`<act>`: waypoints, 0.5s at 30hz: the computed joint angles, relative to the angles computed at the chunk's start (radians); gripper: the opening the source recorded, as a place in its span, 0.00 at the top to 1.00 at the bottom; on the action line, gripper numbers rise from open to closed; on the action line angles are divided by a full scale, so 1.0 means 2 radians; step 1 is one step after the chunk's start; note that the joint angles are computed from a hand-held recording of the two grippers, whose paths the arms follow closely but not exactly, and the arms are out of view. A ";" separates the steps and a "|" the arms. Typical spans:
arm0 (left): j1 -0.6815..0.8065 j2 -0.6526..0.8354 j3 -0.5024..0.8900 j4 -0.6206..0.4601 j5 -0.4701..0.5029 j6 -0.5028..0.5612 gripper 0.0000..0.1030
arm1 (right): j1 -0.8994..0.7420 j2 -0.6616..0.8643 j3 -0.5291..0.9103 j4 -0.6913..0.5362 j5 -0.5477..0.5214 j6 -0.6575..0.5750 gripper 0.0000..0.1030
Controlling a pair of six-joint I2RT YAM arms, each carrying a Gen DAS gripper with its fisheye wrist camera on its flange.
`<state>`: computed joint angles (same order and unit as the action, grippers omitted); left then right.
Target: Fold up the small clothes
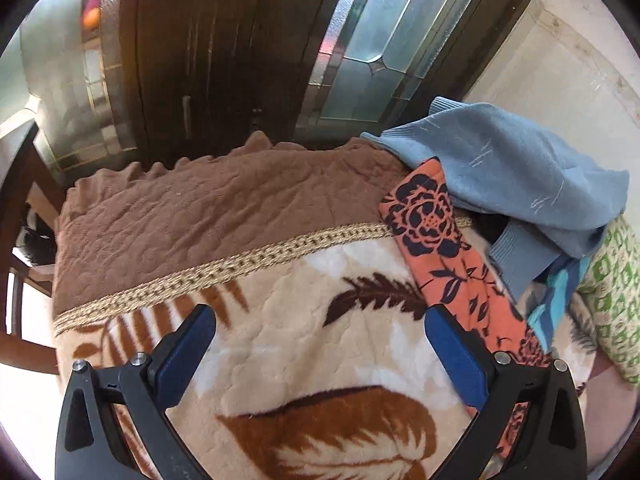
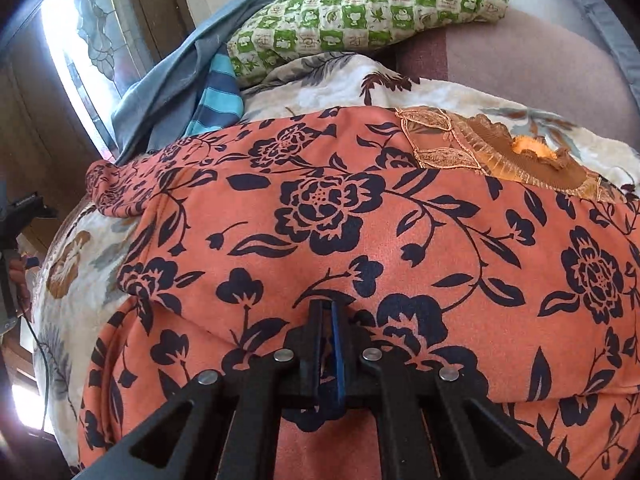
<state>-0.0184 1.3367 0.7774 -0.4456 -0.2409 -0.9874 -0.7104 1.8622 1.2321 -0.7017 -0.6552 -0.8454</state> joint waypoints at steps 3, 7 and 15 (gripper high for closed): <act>0.026 0.058 0.047 0.014 0.071 0.058 0.00 | 0.000 -0.001 -0.007 0.006 -0.009 0.006 0.93; 0.030 0.131 0.099 0.024 0.132 0.086 0.01 | 0.009 -0.032 -0.047 0.055 0.010 0.011 0.93; 0.038 0.178 0.150 0.016 0.150 0.096 0.21 | 0.015 -0.053 -0.078 0.095 0.024 0.013 0.93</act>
<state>0.0584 1.6920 1.0767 -0.4142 0.0588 -0.7944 -0.6797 1.7565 1.0752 -0.5109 -0.6074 -0.8186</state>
